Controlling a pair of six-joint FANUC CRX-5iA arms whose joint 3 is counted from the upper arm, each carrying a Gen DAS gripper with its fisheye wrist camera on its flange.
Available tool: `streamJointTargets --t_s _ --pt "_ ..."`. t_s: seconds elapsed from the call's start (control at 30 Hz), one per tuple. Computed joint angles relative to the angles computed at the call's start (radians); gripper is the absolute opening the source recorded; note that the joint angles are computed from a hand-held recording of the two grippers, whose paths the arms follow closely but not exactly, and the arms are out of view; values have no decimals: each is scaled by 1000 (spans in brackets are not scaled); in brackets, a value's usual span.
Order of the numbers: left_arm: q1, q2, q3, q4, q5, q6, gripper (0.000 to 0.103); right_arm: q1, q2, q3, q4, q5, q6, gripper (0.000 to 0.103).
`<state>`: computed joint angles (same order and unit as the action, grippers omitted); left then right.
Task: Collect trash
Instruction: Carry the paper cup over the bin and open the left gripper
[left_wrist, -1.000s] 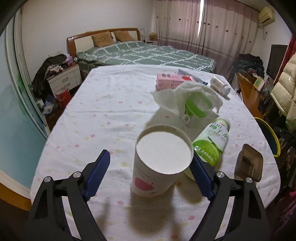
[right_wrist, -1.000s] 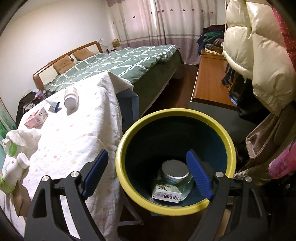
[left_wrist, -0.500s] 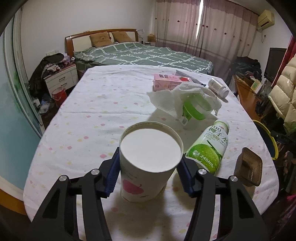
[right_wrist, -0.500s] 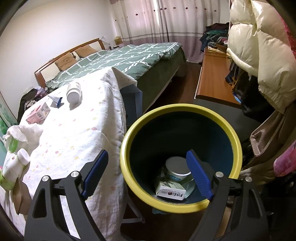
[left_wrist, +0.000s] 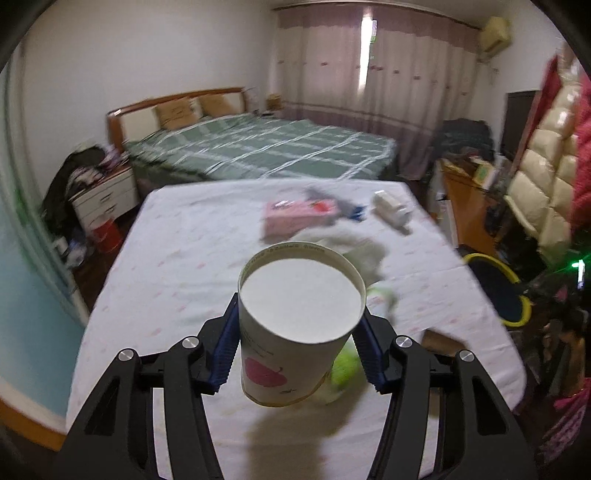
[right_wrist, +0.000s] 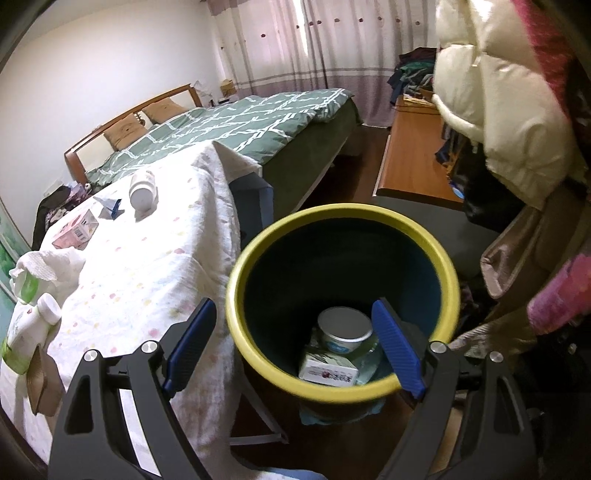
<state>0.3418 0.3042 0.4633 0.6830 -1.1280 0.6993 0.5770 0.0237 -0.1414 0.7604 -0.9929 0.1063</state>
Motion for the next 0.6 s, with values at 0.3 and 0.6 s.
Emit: streamJointTargets --t_s 0.3,0.6 --pt "-187 97 167 63 -139 -30 56 55 -96 -116 65 -121 -109 82" --pt "-437 285 471 12 -291 75 56 112 -218 -253 67 -212 -232 82"
